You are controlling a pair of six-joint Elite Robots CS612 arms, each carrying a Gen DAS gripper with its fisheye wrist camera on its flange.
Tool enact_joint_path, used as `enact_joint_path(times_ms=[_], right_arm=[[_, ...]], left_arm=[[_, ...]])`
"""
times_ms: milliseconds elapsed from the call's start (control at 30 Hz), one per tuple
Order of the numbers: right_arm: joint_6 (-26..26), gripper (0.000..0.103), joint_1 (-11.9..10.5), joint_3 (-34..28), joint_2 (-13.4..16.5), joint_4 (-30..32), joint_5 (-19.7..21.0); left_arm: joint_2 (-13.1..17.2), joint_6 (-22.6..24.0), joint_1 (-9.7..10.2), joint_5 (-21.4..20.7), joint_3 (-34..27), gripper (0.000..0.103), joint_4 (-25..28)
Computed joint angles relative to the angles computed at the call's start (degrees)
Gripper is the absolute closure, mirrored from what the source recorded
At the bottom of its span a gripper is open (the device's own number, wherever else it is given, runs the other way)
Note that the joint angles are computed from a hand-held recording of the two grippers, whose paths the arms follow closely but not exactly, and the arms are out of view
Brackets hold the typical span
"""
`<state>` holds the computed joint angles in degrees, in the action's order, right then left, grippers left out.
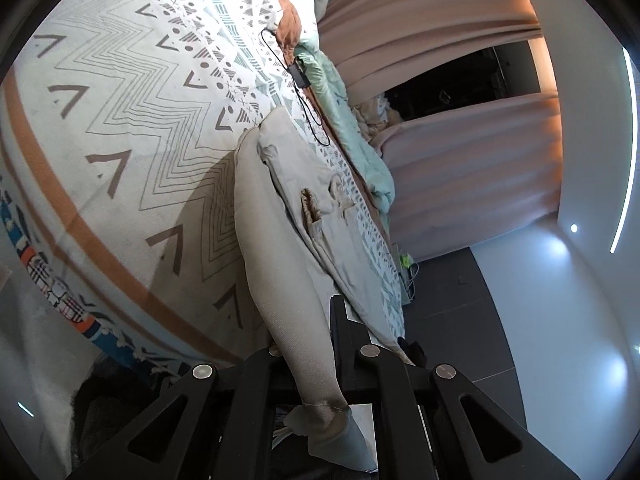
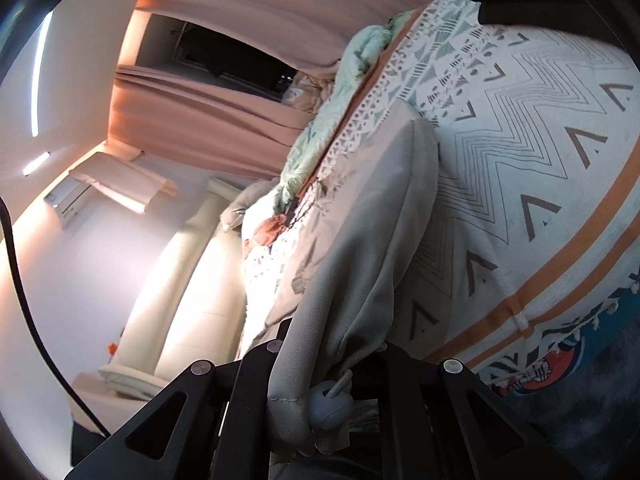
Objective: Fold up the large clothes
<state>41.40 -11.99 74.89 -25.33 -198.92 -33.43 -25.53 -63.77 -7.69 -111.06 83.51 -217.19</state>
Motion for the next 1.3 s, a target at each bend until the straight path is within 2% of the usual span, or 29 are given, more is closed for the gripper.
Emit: enact_joint_path(times_ms=[467,633,833,967,1200,1300], right_arm=[[1.65,0.093,-1.13,6.86,-4.84,-9.14,2.50],[0.19,0.093,-1.55,9.62,-6.94,-10.20,3.28],[-3.12,0.093,-1.74,12.06,-8.49,-9.56,4.58],[-4.85,0.093,-1.72,12.32,-8.65,-8.69,5.21],[-2.89,0.093,-1.41,10.82,-8.19,-10.38,3.99],[-1.75,0.093,-1.09,9.22,-7.72,-11.03,3.28]], left_arm=[[-5.47,0.57,-0.59,0.99,9.57,0.097,-10.61],[-6.62,0.50,-0.65,1.07,12.19,0.097,-14.37],[-7.30,0.44,-0.75,1.40,14.40,0.097,-16.25],[-7.67,0.91,-0.62,1.17,14.54,0.097,-15.51],[-7.59,2.56,-0.10,0.33,12.26,0.097,-13.86],[-6.68,1.15,0.35,-0.98,9.72,0.097,-14.64]])
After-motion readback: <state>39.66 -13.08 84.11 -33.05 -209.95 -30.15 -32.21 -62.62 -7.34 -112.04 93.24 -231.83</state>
